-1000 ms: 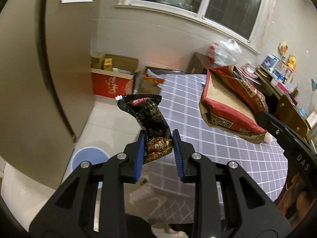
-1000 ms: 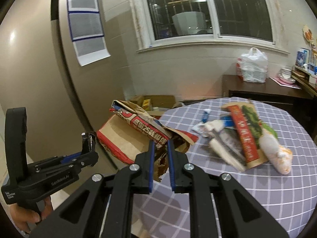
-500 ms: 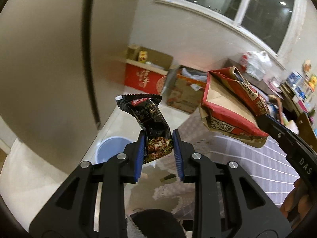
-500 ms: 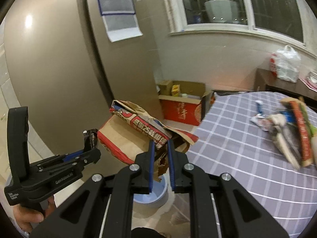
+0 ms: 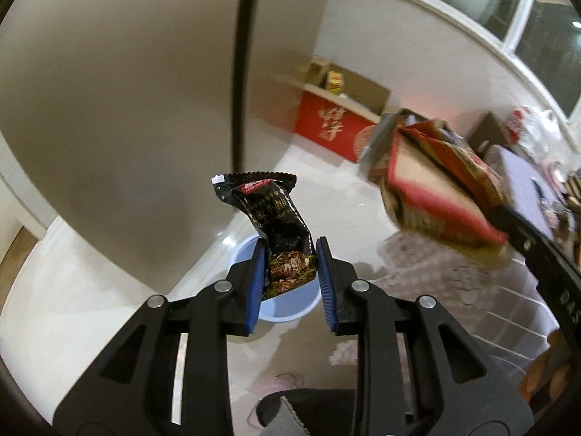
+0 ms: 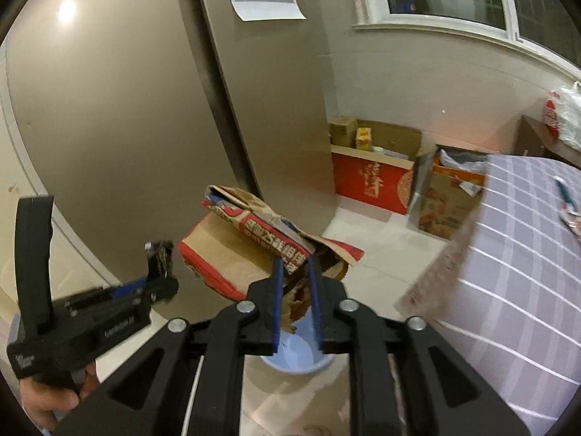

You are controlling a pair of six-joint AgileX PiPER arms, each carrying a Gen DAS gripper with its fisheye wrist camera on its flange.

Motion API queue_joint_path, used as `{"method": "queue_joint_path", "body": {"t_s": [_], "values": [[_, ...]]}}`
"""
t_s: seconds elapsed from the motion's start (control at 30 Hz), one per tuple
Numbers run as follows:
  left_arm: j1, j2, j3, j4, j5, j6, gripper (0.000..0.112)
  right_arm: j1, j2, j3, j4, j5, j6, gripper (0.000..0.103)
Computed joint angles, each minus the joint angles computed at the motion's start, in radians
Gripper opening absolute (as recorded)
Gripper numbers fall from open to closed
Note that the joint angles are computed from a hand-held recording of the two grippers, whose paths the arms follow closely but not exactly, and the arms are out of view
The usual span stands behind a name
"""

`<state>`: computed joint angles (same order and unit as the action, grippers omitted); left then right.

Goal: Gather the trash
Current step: 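Open both grippers to drop the items into the blue bin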

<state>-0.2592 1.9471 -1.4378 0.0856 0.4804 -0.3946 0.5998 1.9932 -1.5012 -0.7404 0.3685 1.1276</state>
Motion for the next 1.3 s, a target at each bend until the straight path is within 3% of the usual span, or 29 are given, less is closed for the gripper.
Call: {"method": "queue_joint_path", "body": {"t_s": [0.07, 0.1, 0.17, 0.33, 0.67, 0.97, 1.03, 1.1, 1.3], "values": [[0.007, 0.030, -0.022, 0.014, 0.014, -0.017, 0.027, -0.006, 0.109, -0.112, 0.035, 0.025, -0.054, 0.064], [0.013, 0.043, -0.031, 0.001, 0.019, -0.004, 0.027, -0.013, 0.156, -0.172, 0.112, 0.059, -0.140, 0.066], [0.016, 0.070, -0.051, -0.016, 0.029, 0.017, 0.027, -0.021, 0.198, -0.218, 0.226, 0.083, -0.245, 0.066], [0.017, 0.126, -0.114, -0.073, 0.060, 0.082, 0.027, -0.013, 0.198, -0.180, 0.215, 0.083, -0.202, 0.069], [0.004, 0.247, -0.312, -0.162, 0.164, 0.197, 0.027, 0.041, 0.033, 0.036, -0.377, 0.124, 0.350, 0.079], [-0.011, 0.345, -0.541, -0.145, 0.282, 0.198, 0.028, 0.008, -0.089, 0.183, -0.635, 0.116, 0.638, 0.082], [-0.012, 0.373, -0.596, -0.139, 0.314, 0.188, 0.034, 0.000, -0.110, 0.210, -0.671, 0.116, 0.685, 0.082], [-0.022, 0.378, -0.612, -0.093, 0.310, 0.156, 0.065, -0.003, -0.124, 0.228, -0.694, 0.122, 0.717, 0.082], [-0.025, 0.356, -0.592, -0.025, 0.311, 0.058, 0.069, -0.015, -0.135, 0.242, -0.712, 0.135, 0.757, 0.082]]}}
